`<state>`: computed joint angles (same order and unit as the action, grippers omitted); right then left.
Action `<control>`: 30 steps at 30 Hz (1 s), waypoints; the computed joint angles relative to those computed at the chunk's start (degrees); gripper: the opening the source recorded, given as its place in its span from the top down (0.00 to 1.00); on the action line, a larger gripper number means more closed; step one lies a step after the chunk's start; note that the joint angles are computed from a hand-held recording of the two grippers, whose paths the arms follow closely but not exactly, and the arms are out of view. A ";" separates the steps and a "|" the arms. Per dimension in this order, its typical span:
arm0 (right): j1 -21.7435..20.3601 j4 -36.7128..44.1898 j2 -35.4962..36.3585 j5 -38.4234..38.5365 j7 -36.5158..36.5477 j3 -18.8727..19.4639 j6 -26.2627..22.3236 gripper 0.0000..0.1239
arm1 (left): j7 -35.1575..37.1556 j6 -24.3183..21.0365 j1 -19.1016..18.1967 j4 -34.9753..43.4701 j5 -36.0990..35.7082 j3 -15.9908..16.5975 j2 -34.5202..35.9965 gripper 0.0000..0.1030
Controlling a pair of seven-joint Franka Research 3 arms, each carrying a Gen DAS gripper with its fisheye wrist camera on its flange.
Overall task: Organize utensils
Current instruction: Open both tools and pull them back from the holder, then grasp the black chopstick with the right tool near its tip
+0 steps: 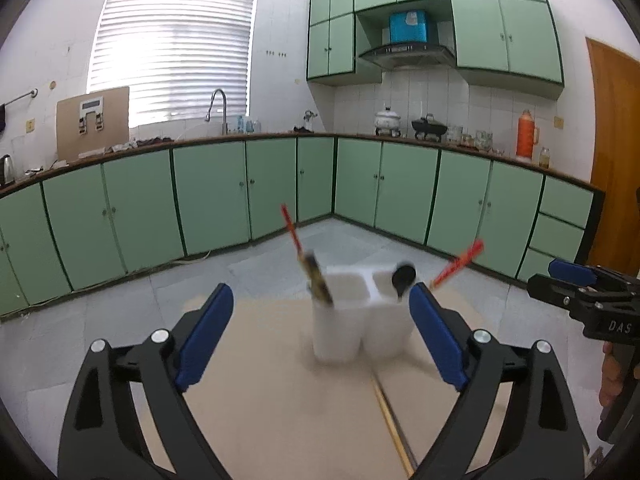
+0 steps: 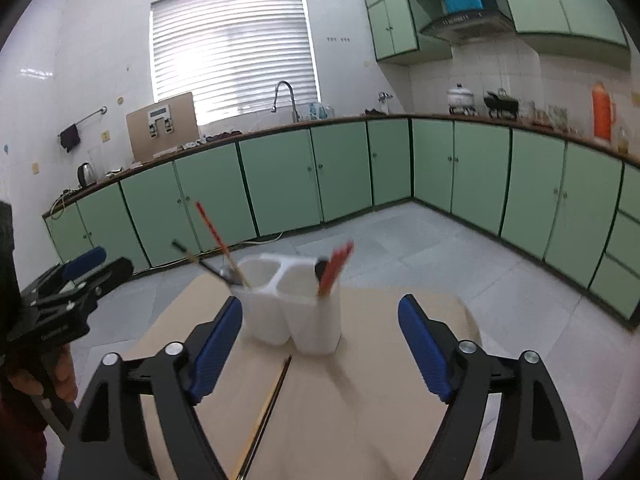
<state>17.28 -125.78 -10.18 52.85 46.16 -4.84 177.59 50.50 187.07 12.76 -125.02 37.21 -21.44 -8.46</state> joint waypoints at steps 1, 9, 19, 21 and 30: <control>0.13 -1.31 -0.48 0.45 0.07 0.10 0.23 0.34 | -0.91 -0.03 1.69 -1.63 0.82 -1.45 -1.16 0.14; -0.02 -9.45 -2.21 -0.14 4.76 1.07 1.05 0.33 | 2.62 -2.65 -5.71 -10.48 -3.51 5.51 -4.41 0.13; 1.41 -17.20 -3.38 -6.67 12.43 1.95 1.55 0.33 | 8.47 -6.10 -12.11 -16.94 -8.86 10.94 -5.89 0.13; 1.44 -18.58 -3.47 -8.65 13.21 2.39 2.08 0.34 | 8.65 -6.87 -11.61 -17.57 -8.88 10.12 -6.31 0.13; 1.43 -23.01 -4.43 -17.63 19.27 5.17 2.09 0.43 | 8.26 -8.96 -11.29 -20.23 -9.07 9.20 -6.91 0.13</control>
<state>18.71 -148.79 -14.61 35.22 65.42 0.33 179.68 58.76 178.11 1.47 -145.25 28.14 -12.23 -15.37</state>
